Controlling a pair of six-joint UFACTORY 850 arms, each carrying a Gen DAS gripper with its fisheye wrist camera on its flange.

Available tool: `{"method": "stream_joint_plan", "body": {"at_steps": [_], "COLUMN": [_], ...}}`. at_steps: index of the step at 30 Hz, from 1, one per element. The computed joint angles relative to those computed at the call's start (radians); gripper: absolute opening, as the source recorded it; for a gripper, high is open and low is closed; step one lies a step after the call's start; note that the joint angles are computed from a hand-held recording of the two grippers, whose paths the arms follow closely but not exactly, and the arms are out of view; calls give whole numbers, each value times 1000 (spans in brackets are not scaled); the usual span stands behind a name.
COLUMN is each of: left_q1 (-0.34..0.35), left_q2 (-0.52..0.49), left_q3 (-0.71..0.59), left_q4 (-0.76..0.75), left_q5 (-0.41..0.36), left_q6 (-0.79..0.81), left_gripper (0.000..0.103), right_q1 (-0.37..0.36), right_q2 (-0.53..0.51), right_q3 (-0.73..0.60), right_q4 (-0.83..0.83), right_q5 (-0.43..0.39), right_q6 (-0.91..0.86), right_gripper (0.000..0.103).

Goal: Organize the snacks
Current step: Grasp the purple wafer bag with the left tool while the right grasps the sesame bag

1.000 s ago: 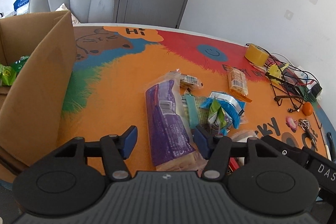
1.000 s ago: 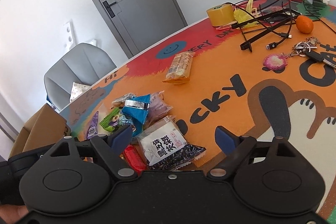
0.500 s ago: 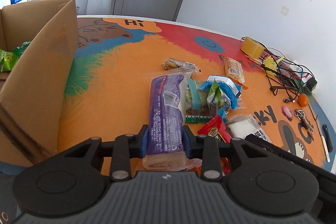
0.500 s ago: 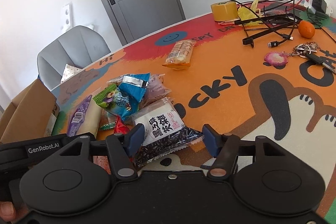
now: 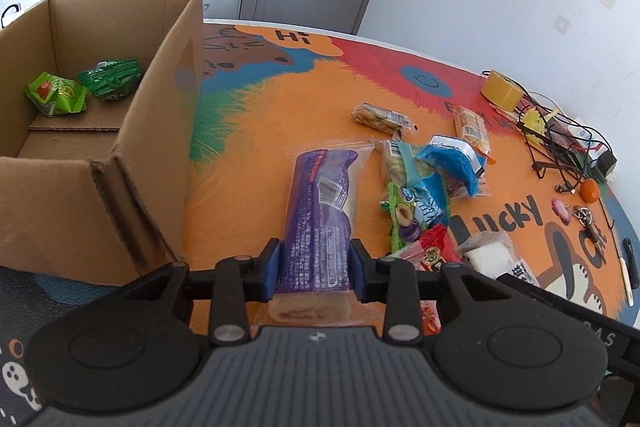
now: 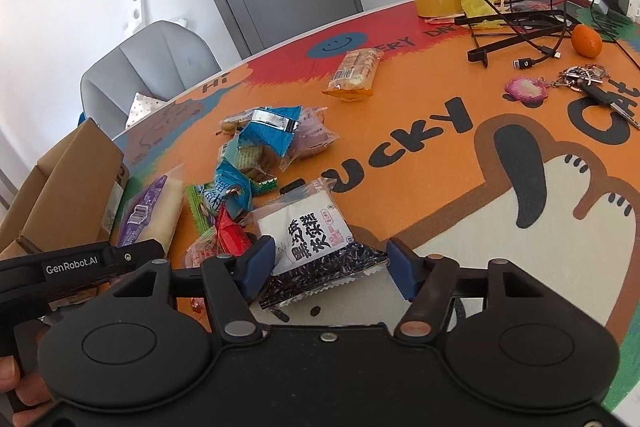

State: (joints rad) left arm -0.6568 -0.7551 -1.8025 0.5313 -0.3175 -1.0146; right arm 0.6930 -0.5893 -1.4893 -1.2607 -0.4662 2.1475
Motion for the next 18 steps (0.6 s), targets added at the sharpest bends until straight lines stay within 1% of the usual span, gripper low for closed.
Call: {"method": "stream_joint_plan", "body": {"at_steps": [2,3,6,13,15,18], "left_q1": [1,2,-1,-4,-5,-11], "left_q2": [-5,-5,-6,-15,-18,-24], "left_q3": [-3,1,8,3,0,-10], "left_q4": [2,9,99,181,179,182], "left_q5": [4,11,22,28,31,21], "left_q6": [-3,-8,-76,-147,-135,-123], "left_gripper": [38,40,43,48,54,57], "right_q1": [3,7,12,12,15,20], "right_q2": [-10,-20,-43,-88,-102,-128], "right_q3": [-14,-31,-66,-130,-152,-192], "right_q4": [6,27,55,129,150,194], "right_q5": [-18,-39,-68,-117,-139,-173], "right_q6": [-13,-55,-122,-240,-274,-358], "right_gripper": [71,72,76,76,76,75]}}
